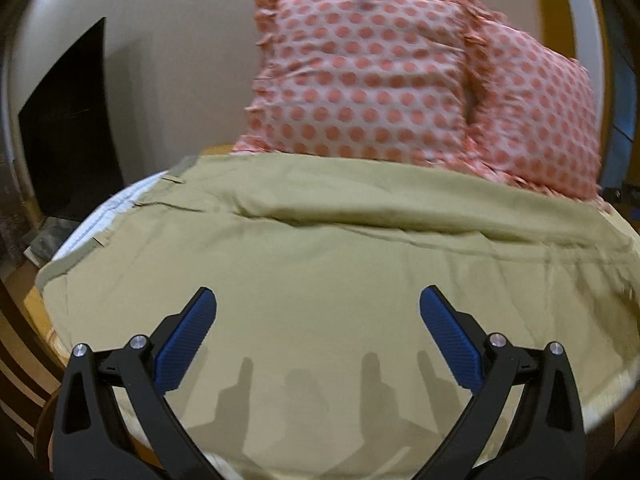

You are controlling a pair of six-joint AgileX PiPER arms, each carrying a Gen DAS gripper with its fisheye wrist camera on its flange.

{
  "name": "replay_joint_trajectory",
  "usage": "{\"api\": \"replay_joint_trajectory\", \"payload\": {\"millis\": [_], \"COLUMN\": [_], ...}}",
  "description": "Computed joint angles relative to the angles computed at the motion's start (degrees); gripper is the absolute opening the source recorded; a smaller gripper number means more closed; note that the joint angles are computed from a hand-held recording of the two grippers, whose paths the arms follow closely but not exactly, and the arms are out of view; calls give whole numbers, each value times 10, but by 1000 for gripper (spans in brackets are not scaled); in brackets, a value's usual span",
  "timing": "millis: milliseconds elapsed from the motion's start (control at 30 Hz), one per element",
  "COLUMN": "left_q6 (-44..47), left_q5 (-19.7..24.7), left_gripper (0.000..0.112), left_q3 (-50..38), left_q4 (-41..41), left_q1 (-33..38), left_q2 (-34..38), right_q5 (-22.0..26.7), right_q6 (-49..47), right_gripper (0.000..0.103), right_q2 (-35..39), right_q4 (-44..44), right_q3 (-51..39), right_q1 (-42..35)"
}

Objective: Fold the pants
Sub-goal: 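Grasp the khaki pants leg hem with the right gripper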

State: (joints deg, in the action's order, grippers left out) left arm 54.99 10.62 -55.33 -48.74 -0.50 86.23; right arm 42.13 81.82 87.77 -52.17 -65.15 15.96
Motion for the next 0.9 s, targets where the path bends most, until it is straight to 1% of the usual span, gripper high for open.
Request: {"api": "replay_joint_trajectory", "payload": {"millis": [33,67,100,133,167,233,267,333,367,400,433,467,500,533,567,600,633,667,700,733,767,800,833,867,900], "left_q6": [-47,-71,-98,-107,-129,-151,-155,-138,-136,-134,-133,-131,-138,-143,-142,-140,-136,-134,-126,-117,-106,-93,-76,-51,-40], "left_q5": [3,5,6,7,5,6,9,14,17,20,22,23,24,26,28,30,32,35,36,37,37,37,38,40,41], "left_gripper": [101,101,101,101,101,101,101,101,101,101,101,101,101,101,101,101,101,101,101,101,101,101,101,101,101], "left_q3": [-15,-22,-36,-42,-50,-63,-67,-67,-69,-72,-76,-76,-78,-79,-80,-81,-80,-81,-78,-75,-70,-65,-61,-56,-54], "left_q4": [44,65,90,99,121,143,147,134,133,134,136,136,145,150,148,146,140,137,127,118,105,90,73,45,32], "left_q1": [0,0,0,0,-1,-3,-3,0,-1,-2,-3,-4,-5,-5,-5,-4,-2,0,3,6,11,16,21,28,32], "left_q2": [10,15,25,29,36,47,52,53,56,61,66,68,73,75,77,79,79,79,76,72,67,60,55,48,44], "right_q5": [-5,-5,11,26,44,96,123,153,172,211,227,220,196,154,134,111,73,21,-34,-92,-140,-197,-254,-291,-348], "right_q6": [-47,-88,-118,-142,-158,-178,-189,-200,-197,-200,-210,-212,-203,-189,-180,-172,-163,-148,-134,-120,-86,-29,12,69,120], "right_gripper": [102,99,92,88,85,82,80,78,78,75,72,67,57,53,43,25,21,12,7,6,5,5,5,5,5], "right_q2": [35,84,122,162,210,282,317,367,391,415,431,434,423,400,389,373,350,320,288,255,216,174,142,91,50], "right_q4": [53,108,148,176,193,225,247,281,282,261,242,226,218,208,199,192,190,193,204,207,199,171,119,74,17], "right_q3": [-46,-103,-154,-205,-262,-360,-411,-481,-514,-556,-575,-571,-545,-495,-468,-437,-392,-334,-277,-220,-162,-105,-58,-1,45], "right_q1": [-49,-104,-135,-162,-187,-219,-239,-260,-264,-259,-254,-251,-251,-253,-254,-257,-265,-275,-288,-300,-308,-314,-313,-316,-327]}}
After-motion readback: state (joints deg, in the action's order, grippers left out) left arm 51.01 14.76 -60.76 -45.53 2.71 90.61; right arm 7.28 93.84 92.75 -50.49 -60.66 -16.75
